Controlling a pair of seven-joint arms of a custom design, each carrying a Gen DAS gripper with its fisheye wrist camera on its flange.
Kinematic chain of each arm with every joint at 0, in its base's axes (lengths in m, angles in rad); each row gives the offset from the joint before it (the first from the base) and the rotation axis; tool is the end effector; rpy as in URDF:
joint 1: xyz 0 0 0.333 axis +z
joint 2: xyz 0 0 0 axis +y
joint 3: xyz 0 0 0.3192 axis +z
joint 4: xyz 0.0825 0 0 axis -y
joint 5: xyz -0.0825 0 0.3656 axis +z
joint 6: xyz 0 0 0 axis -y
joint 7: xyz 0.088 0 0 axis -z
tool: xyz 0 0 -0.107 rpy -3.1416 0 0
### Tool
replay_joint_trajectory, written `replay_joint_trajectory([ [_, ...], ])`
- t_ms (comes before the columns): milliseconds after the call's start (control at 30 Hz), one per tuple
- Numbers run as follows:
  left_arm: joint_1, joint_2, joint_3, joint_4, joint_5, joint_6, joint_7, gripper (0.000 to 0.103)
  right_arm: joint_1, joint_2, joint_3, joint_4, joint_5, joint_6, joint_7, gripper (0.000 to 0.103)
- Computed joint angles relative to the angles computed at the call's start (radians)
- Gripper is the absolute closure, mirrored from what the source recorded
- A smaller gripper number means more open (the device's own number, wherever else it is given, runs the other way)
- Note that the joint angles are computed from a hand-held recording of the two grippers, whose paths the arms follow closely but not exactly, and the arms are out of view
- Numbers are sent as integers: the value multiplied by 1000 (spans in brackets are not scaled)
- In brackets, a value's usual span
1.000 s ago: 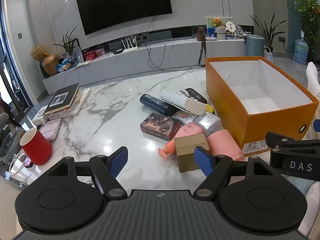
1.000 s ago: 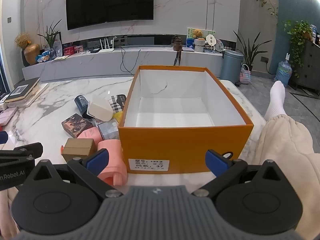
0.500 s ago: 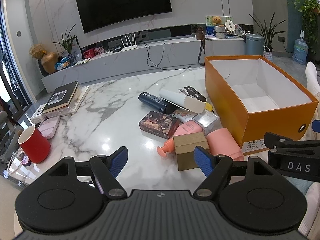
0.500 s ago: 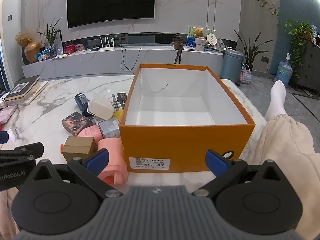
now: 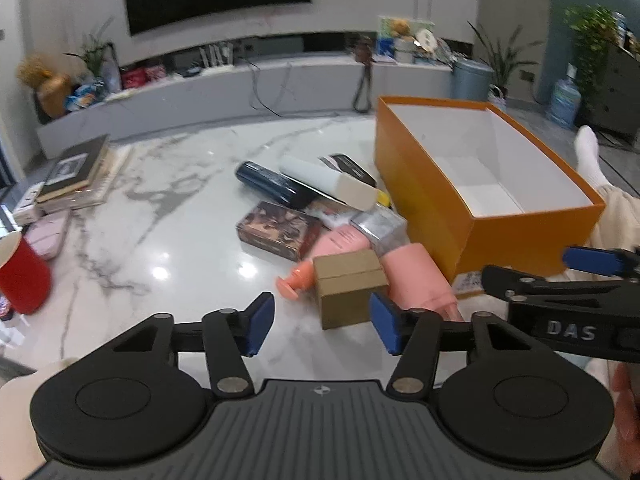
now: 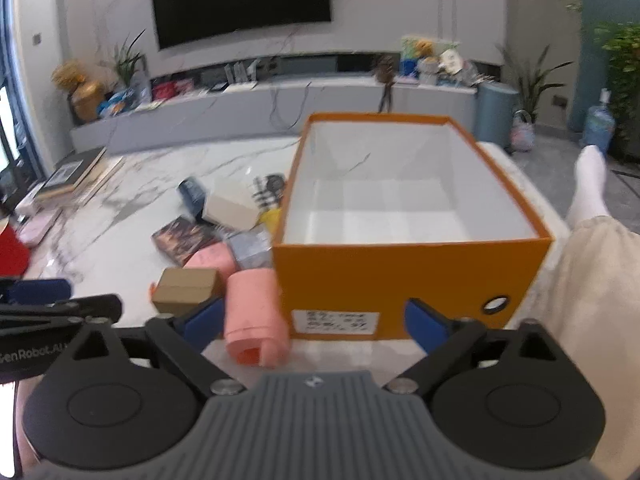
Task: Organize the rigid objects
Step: 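Grasp the tan cardboard box with the left tool while the right tool grasps the pink cup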
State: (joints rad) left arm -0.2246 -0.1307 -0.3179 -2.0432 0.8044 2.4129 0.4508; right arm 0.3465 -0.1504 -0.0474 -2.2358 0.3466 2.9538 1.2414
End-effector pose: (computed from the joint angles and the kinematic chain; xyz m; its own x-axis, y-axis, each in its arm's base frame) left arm 0.4630 -0.2837 0.5619 0.1253 -0.9877 -0.0937 -0.6749 -0.0156 -0.7377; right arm 0.5127 0.1332 0.5472 0.3341 -0.9409 -0.0564 -0.6149 -0.1722 -0.7696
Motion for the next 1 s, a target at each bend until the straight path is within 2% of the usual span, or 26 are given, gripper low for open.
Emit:
replay_joint_trajectory([
  [67, -2, 6, 22, 3, -83, 28, 77, 45, 10, 18, -6, 28, 22, -40, -32, 25],
  [100, 0, 6, 31, 0, -126, 53, 96, 46, 16, 27, -10, 43, 53, -62, -61, 31],
  [133, 3, 10, 37, 2, -159, 69, 115, 46, 16, 35, -7, 57, 77, -84, -81, 32],
  [200, 7, 23, 50, 15, -250, 83, 169, 46, 4, 59, 2, 93, 116, -141, -112, 43],
  [267, 13, 41, 55, 32, -294, 95, 201, 45, -16, 82, 19, 125, 137, -185, -130, 48],
  [333, 14, 68, 60, 59, -344, 87, 242, 45, -38, 104, 40, 150, 121, -208, -121, 48],
  [500, 4, 135, 76, 118, -371, 71, 251, 35, -74, 148, 76, 192, 137, -239, -149, 48],
  [567, -5, 161, 84, 138, -382, 72, 260, 26, -85, 161, 86, 207, 151, -255, -163, 48],
  [600, -9, 172, 88, 149, -391, 70, 266, 25, -90, 168, 91, 213, 159, -263, -171, 48],
  [733, -27, 215, 104, 191, -433, 44, 307, 25, -107, 192, 104, 238, 164, -293, -183, 48],
  [900, -48, 248, 123, 231, -418, 2, 318, 26, -130, 222, 118, 276, 208, -349, -200, 49],
  [1000, -45, 254, 130, 232, -459, 5, 350, 30, -138, 234, 128, 289, 243, -376, -230, 50],
])
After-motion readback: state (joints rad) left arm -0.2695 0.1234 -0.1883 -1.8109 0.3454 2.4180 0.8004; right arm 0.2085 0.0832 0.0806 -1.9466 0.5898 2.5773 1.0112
